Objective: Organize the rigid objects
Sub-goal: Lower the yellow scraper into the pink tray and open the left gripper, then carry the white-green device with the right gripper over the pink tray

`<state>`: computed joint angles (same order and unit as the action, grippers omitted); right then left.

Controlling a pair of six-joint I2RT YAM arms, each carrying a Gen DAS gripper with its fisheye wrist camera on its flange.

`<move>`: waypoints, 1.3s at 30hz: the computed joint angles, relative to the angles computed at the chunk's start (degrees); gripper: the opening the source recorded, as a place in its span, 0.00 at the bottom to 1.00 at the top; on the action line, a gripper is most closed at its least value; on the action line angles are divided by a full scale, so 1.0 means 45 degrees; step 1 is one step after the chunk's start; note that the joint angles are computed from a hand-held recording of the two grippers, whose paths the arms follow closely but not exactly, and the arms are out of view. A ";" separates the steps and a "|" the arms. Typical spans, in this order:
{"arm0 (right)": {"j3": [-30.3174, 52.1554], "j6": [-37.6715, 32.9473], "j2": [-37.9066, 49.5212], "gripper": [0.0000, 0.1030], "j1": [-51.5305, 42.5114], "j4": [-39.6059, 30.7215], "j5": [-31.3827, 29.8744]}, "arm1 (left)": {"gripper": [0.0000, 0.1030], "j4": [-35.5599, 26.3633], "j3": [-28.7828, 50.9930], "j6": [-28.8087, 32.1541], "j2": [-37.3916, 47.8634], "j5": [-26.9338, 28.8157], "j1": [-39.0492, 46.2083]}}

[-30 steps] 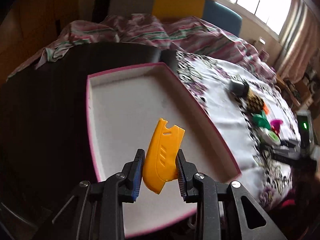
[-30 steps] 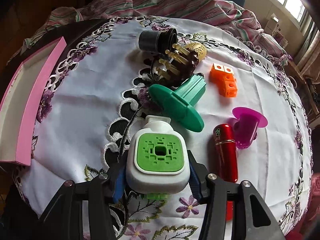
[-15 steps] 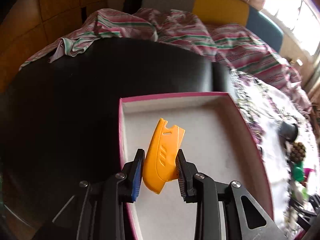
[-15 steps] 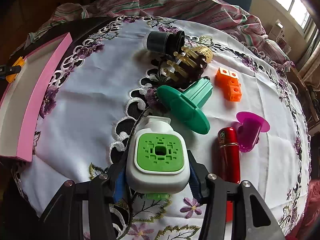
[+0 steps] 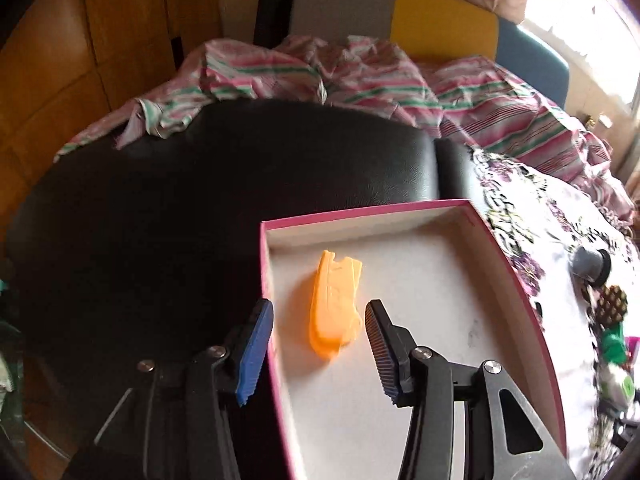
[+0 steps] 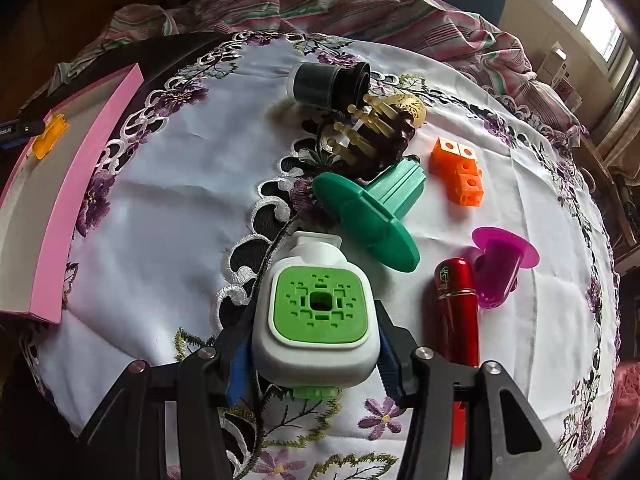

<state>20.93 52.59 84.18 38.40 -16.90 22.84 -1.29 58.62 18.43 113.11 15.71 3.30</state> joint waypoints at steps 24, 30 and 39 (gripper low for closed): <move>0.0433 -0.0126 0.0477 0.51 0.0849 -0.0031 0.0212 | 0.56 -0.0233 -0.7463 0.1751 -0.8177 0.1395 0.0841; 0.0460 -0.0124 0.0540 0.51 0.0870 -0.0066 0.0248 | 0.56 -0.0380 -0.7566 0.1738 -0.8341 0.1387 0.0844; 0.0456 -0.0045 0.0414 0.51 0.1034 0.0106 0.0086 | 0.56 -0.0721 -0.7448 0.1783 -0.8332 0.1699 0.1164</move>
<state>22.98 52.39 86.04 43.06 -16.42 23.23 -4.54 25.11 26.45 75.62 23.35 8.54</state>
